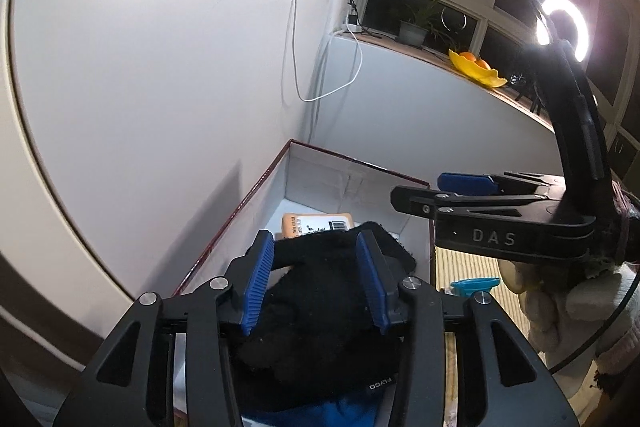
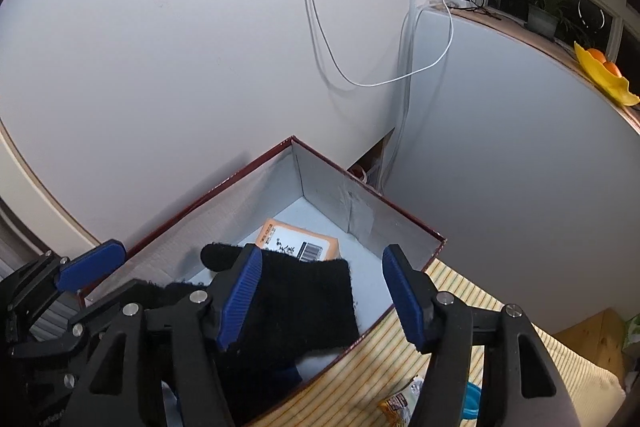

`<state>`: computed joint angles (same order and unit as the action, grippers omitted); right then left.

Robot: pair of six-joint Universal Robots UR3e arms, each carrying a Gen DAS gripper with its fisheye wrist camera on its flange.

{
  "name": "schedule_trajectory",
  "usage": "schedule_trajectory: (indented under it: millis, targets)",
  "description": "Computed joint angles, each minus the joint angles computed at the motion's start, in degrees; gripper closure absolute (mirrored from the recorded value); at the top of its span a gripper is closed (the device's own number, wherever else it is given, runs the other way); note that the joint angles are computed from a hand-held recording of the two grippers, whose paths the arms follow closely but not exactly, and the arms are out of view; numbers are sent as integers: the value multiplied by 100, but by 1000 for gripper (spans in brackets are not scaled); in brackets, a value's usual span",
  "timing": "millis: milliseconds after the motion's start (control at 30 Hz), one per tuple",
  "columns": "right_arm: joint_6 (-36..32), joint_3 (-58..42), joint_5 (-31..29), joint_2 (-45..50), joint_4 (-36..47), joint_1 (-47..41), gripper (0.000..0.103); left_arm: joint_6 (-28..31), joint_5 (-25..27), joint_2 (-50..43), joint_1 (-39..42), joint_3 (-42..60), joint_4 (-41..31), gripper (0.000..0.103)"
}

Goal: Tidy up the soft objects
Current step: 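Carry the black glove into the shoebox and open the left gripper, then move both grippers back over the white packet and blue tube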

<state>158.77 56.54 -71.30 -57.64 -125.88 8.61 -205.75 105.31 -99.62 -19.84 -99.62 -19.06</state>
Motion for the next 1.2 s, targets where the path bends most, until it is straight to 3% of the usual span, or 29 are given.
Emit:
schedule_trajectory:
  millis: [200, 300, 700, 833, 967, 1100, 1200]
  targets:
    - [-98, 442, 144, -381, -20, -168, 43, -51, 7, 98, -72, 56, -116, 60]
    - [-164, 737, 318, -665, 52, -323, 42, -54, 52, 206, -160, 9, -104, 50]
    - [-989, 3208, 1659, -2887, 207, -1923, 35, 35, -3, 594, -731, -276, -158, 49]
    - [-1791, 4001, 2395, -3785, 1139, -3035, 35, 139, -130, 605, -1031, -333, -155, 49]
    - [-3270, 4507, 2970, -4659, 2822, -4545, 35, 335, -258, 434, -1378, -193, -254, 48]
    - [-4553, 4686, 3194, -5049, 4170, -5854, 35, 486, -571, 65, -1618, 202, -532, 43]
    - [-5209, 4868, 3186, -5175, 4611, -6592, 35, 653, -606, -393, -1833, 748, -840, 43]
